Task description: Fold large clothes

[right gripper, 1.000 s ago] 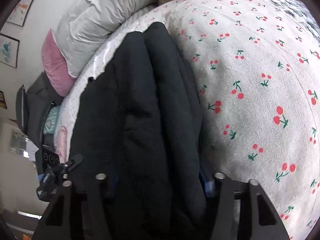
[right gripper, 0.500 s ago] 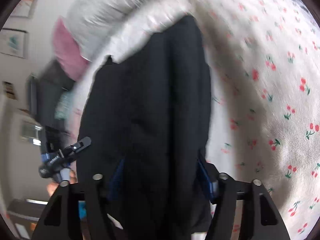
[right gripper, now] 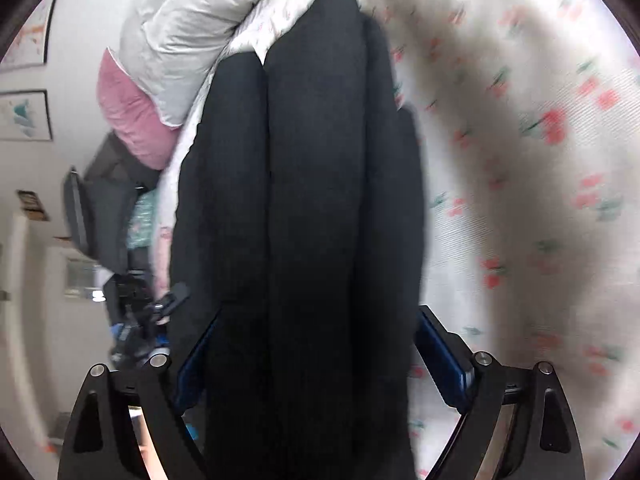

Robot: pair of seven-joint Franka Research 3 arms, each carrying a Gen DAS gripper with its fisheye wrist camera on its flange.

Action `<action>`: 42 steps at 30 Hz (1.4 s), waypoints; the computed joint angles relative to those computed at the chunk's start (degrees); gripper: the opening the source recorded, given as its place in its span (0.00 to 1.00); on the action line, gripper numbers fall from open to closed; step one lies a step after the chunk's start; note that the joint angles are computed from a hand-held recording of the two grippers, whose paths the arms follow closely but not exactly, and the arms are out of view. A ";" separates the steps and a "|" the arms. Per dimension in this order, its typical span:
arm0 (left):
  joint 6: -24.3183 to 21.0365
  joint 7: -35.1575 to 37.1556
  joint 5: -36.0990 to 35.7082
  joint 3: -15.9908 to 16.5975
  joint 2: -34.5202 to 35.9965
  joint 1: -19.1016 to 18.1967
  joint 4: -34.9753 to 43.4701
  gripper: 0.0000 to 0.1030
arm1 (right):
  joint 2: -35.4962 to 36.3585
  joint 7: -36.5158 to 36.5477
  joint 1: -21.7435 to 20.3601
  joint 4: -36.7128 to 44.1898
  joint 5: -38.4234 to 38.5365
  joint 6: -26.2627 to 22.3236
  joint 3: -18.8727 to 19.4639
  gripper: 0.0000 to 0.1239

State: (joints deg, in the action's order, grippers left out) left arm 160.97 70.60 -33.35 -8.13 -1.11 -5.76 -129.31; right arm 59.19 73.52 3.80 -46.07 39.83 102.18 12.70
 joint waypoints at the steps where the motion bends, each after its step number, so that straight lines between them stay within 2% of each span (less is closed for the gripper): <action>1: -0.37 -4.05 5.25 -0.29 0.34 0.04 0.75 0.83 | 1.07 0.25 0.01 0.78 0.93 -0.73 0.36 0.72; 3: -1.70 -11.91 16.73 -0.57 0.46 0.22 2.12 0.79 | -1.55 -1.70 -0.05 -3.67 1.83 1.51 -0.23 0.57; 4: -2.37 -15.86 22.71 -0.78 0.52 0.19 2.98 0.76 | -4.86 -4.25 -0.03 -8.68 2.99 4.66 -0.74 0.52; 5: -3.01 -18.45 26.86 -0.91 0.71 0.14 3.85 0.74 | -7.50 -6.59 -0.84 -12.69 2.79 7.51 0.48 0.45; 8: -3.84 -23.99 37.95 -1.37 1.00 -0.37 6.39 0.67 | -15.70 -15.34 -2.21 -23.49 7.01 13.74 1.46 0.38; 12: 0.91 -27.85 47.64 -1.73 1.55 -1.15 8.67 0.63 | -27.31 -25.95 -2.24 -37.03 12.61 23.61 0.52 0.37; 14: 5.39 -31.56 55.59 -1.66 2.16 -1.50 9.98 0.64 | -32.76 -31.84 -2.92 -43.21 17.79 28.48 0.05 0.37; 15: 8.43 -33.26 58.68 -1.48 2.88 -1.65 10.81 0.64 | -35.80 -35.27 -3.68 -46.54 21.77 31.02 -0.10 0.37; 17: 11.30 -36.30 63.33 -0.80 4.73 -2.20 13.05 0.72 | -38.85 -38.51 -4.32 -49.91 27.54 33.77 -1.18 0.40; 18: 11.31 -39.57 67.35 -0.66 5.92 -2.20 14.57 0.84 | -39.49 -38.41 -4.32 -50.86 29.29 34.74 -2.10 0.46; 19: 8.78 -46.12 75.40 1.47 7.47 -4.17 17.09 0.96 | -39.21 -35.00 -3.44 -50.99 28.84 37.43 -3.78 0.50; 20: 5.56 -50.71 80.94 3.69 8.35 -6.56 18.57 0.98 | -38.30 -30.60 -2.29 -50.40 25.77 38.95 -5.49 0.59; 21: 2.98 -51.66 82.46 3.90 9.02 -7.06 19.18 0.98 | -36.26 -23.52 -0.75 -48.78 19.73 40.04 -7.70 0.62; 22: 1.08 -49.18 79.96 2.11 10.25 -5.67 19.59 0.97 | -34.79 -18.21 1.36 -47.48 15.05 40.44 -9.81 0.62; 23: -0.32 -43.54 73.45 -0.27 11.61 -3.77 19.84 0.97 | -32.91 -12.97 2.26 -46.36 9.80 40.74 -11.45 0.62; 24: -1.01 -39.95 68.98 -0.64 12.39 -3.67 19.88 0.97 | -31.79 -10.78 1.16 -45.31 8.58 40.18 -11.09 0.62; 25: -1.47 -37.34 65.96 -1.27 12.91 -3.34 19.85 0.97 | -31.38 -11.63 -1.76 -44.69 11.37 38.80 -8.73 0.62; 27: -1.44 -34.48 63.85 -1.49 12.58 -3.73 19.05 0.97 | -32.06 -10.44 -4.21 -44.68 13.37 36.71 -7.31 0.62; 29: -3.12 -33.74 64.47 -1.02 11.36 -4.82 18.53 0.97 | -33.98 -12.74 -5.59 -46.37 16.17 37.89 -6.30 0.62; 31: -4.15 -33.69 64.99 -0.97 10.13 -5.57 18.33 0.97 | -35.33 -12.83 -5.71 -47.19 16.15 39.04 -6.85 0.62; 33: -6.15 -33.79 64.08 -1.40 8.75 -5.99 17.79 0.97 | -38.01 -12.18 -4.58 -50.05 14.66 42.22 -7.65 0.62; 34: -7.69 -34.07 63.64 -1.61 8.05 -6.20 17.59 0.97 | -40.56 -11.33 -2.58 -52.98 12.51 45.53 -7.90 0.63; 37: -13.70 -37.20 63.76 -2.57 6.69 -7.47 18.21 0.97 | -44.77 -9.94 0.76 -58.02 5.58 51.87 -9.25 0.70; 40: -17.55 -37.72 61.25 -3.65 5.81 -8.19 18.51 0.97 | -50.61 -10.22 3.76 -66.30 2.18 60.88 -8.95 0.75; 42: -20.45 -37.90 60.16 -4.34 4.78 -8.79 18.06 0.97 | -55.20 -6.71 6.42 -73.42 -4.80 66.36 -9.60 0.79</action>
